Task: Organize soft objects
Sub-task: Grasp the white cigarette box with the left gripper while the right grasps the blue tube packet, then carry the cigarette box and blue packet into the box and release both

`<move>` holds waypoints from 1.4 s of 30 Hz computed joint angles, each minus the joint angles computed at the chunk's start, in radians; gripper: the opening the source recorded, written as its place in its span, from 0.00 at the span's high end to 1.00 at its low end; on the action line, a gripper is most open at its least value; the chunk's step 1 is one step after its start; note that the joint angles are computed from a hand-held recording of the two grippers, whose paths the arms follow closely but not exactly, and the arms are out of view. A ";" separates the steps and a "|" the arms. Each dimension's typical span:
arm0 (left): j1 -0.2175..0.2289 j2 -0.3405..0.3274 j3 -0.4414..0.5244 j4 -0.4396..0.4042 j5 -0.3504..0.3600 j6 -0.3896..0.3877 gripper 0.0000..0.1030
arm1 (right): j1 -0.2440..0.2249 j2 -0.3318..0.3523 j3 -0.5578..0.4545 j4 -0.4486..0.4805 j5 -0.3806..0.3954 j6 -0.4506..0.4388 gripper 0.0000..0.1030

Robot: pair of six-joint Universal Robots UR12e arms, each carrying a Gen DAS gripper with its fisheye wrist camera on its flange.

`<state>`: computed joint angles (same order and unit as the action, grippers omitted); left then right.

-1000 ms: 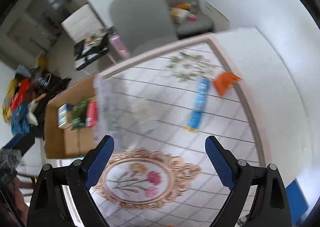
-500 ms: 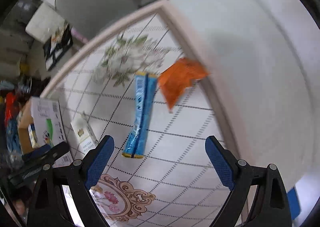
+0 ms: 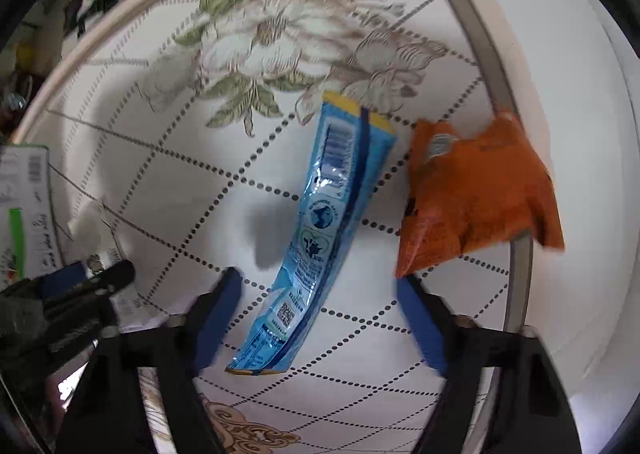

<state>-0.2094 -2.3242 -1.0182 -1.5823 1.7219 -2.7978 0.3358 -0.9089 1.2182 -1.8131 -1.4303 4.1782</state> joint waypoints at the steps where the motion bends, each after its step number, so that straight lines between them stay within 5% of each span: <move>1: 0.000 -0.001 0.000 -0.001 0.000 -0.001 0.45 | 0.000 0.006 -0.006 0.011 0.006 -0.002 0.43; 5: -0.001 0.002 -0.007 0.012 0.001 -0.006 0.46 | 0.010 0.029 -0.050 0.049 -0.033 -0.030 0.51; 7: -0.005 -0.001 0.004 0.011 0.005 -0.009 0.46 | 0.016 0.034 -0.061 0.044 -0.040 -0.036 0.69; 10: -0.006 0.017 -0.008 0.013 -0.011 0.001 0.46 | 0.019 0.025 -0.044 -0.007 -0.016 -0.030 0.81; 18: 0.018 0.110 -0.077 0.040 -0.152 0.073 0.46 | 0.038 -0.026 0.007 -0.129 -0.019 0.026 0.84; 29: 0.092 0.215 -0.081 0.032 -0.332 0.211 0.46 | 0.088 -0.071 -0.070 -0.142 -0.114 0.032 0.85; 35: 0.158 0.233 -0.028 0.039 -0.397 0.247 0.46 | 0.134 -0.037 -0.226 -0.130 -0.168 -0.007 0.85; 42: 0.261 0.210 0.061 0.044 -0.428 0.262 0.46 | 0.192 0.186 -0.660 -0.006 -0.170 -0.078 0.85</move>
<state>0.0513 -2.1144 -0.9574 -1.5380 1.2941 -2.5360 0.5283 -0.7231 0.5581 -1.8187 -1.5998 4.1002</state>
